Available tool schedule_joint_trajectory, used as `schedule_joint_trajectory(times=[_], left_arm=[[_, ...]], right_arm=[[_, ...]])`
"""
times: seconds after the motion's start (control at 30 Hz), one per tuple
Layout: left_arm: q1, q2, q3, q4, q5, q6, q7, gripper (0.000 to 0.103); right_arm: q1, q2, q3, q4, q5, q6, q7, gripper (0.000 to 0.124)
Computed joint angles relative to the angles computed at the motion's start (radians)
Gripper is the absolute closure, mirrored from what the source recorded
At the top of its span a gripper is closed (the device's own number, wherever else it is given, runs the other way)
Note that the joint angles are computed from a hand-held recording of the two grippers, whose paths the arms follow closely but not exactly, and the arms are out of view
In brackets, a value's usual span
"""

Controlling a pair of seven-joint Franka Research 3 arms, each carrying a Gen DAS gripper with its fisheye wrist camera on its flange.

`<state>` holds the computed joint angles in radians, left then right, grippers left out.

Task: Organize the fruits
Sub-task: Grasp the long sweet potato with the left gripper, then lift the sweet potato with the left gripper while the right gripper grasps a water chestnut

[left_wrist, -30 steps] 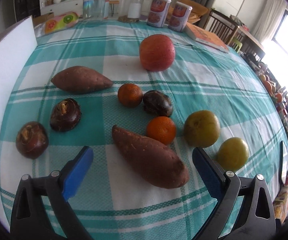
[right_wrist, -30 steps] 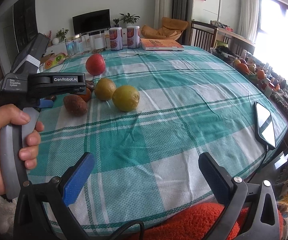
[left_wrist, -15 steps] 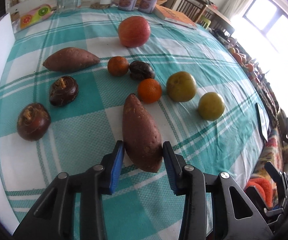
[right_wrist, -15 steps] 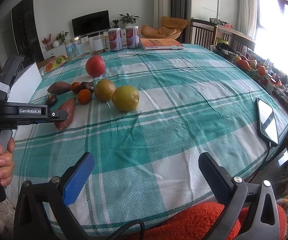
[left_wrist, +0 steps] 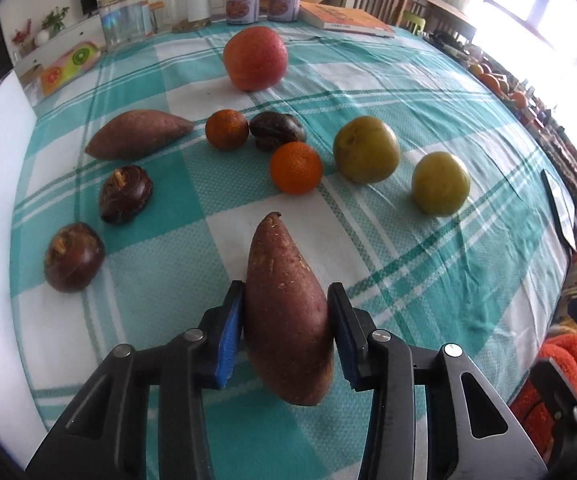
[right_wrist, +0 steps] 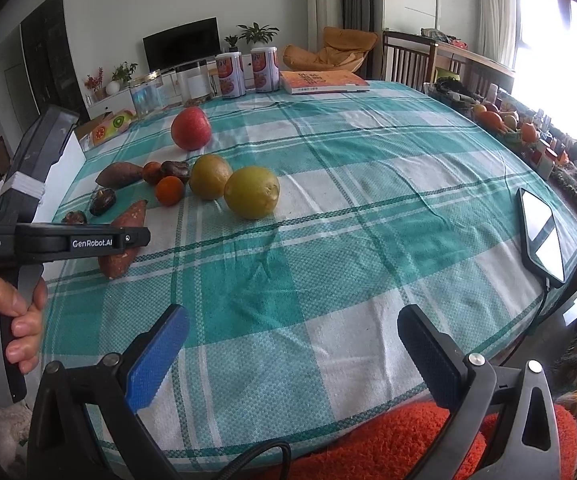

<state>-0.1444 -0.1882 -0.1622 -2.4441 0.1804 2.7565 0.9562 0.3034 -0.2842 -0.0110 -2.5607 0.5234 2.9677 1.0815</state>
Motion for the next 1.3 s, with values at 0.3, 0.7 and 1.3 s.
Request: schedule_joint_trajectory(times=[0.3, 0.7, 1.3], left_arm=[[-0.010, -0.297, -0.052, -0.294, 0.039, 0.048, -0.176, 0.060], [-0.011, -0.319, -0.017, -0.359, 0.072, 0.162, -0.260, 0.060], [-0.105, -0.431, 0.104, -0.426, -0.062, 0.254, -0.148, 0.061]], right_arm=[[0.069, 0.104, -0.081, 0.190, 0.298, -0.340, -0.284, 0.021], [0.111, 0.586, 0.141, 0.815, 0.139, -0.752, -0.280, 0.050], [-0.003, 0.424, 0.138, 0.652, 0.150, -0.675, -0.299, 0.076]])
